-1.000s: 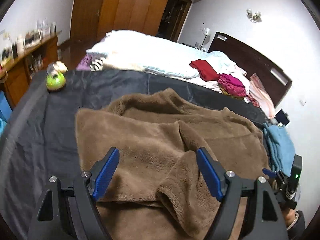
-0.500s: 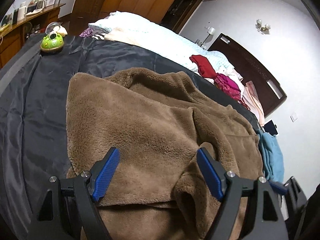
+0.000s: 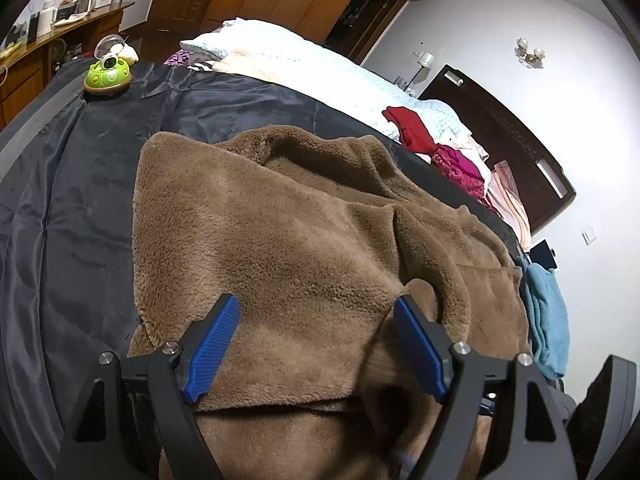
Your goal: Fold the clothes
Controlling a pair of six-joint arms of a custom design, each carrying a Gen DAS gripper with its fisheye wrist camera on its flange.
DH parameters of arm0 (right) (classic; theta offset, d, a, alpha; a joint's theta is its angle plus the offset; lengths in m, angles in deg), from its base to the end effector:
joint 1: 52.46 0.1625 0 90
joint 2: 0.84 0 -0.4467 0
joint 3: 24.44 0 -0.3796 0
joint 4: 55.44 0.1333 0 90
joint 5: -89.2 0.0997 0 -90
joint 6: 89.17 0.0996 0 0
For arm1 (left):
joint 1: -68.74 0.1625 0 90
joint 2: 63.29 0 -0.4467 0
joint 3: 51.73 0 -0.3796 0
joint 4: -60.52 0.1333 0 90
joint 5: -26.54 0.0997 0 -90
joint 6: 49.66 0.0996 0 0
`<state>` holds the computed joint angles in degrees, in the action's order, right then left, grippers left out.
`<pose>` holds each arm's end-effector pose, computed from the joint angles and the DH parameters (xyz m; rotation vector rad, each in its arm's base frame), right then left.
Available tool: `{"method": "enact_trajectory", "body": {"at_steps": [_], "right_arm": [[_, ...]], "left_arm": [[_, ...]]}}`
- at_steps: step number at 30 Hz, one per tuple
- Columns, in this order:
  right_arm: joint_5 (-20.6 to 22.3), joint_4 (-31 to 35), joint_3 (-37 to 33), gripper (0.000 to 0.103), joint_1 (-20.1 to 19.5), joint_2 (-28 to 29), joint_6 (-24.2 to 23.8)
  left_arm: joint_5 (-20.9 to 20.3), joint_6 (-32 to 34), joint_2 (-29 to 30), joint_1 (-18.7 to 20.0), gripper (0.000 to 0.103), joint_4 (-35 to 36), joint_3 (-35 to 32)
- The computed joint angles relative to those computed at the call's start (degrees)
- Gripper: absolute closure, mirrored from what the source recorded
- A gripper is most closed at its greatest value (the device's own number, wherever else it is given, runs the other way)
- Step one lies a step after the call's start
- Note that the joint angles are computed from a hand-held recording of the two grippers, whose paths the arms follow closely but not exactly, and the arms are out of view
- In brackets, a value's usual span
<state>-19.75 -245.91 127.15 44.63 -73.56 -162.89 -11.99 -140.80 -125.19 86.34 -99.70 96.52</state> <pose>0.1413 -0.3183 0.1657 1.6574 -2.0776 0.1800 -0.2346 -0.2960 0.0904 -0.2396 2.5057 -1.1471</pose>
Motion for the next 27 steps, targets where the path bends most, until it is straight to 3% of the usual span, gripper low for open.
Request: {"method": "enact_trajectory", "body": {"at_steps": [3, 9, 14, 16, 17, 18, 23, 27], "right_arm": [[2.93, 4.82, -1.64, 0.074, -2.04, -4.74, 3.81], [10.42, 14.5, -7.64, 0.076, -8.19, -14.0, 13.68], [13.63, 28.83, -14.44, 0.075, -13.66, -16.77, 22.44], [14.72, 32.73, -15.8, 0.064, -15.22, -17.31, 22.99], [14.86, 32.58, -16.05, 0.04, -15.58, -16.97, 23.13], [15.43, 32.49, -16.37, 0.023, -16.06, -16.82, 23.5], [18.47, 35.22, -19.66, 0.022, -18.65, -17.22, 26.53], [18.66, 36.86, -21.39, 0.022, -18.13, -17.96, 25.92]], "left_arm": [[0.0, -0.04, -0.06, 0.03, 0.02, 0.56, -0.08], [0.12, -0.39, 0.06, 0.06, 0.02, 2.72, -0.79], [0.09, 0.24, 0.47, 0.12, 0.02, 3.23, -1.21], [0.19, -0.23, 0.65, 0.08, 0.02, 5.69, -2.0], [0.24, -0.44, 0.75, 0.07, 0.02, 6.85, -2.36], [0.27, -0.53, 0.8, 0.06, 0.02, 7.59, -2.58], [0.26, -0.35, 0.9, 0.13, 0.019, 8.16, -2.72], [0.27, -0.14, 1.15, 0.28, 0.018, 9.12, -3.17]]}}
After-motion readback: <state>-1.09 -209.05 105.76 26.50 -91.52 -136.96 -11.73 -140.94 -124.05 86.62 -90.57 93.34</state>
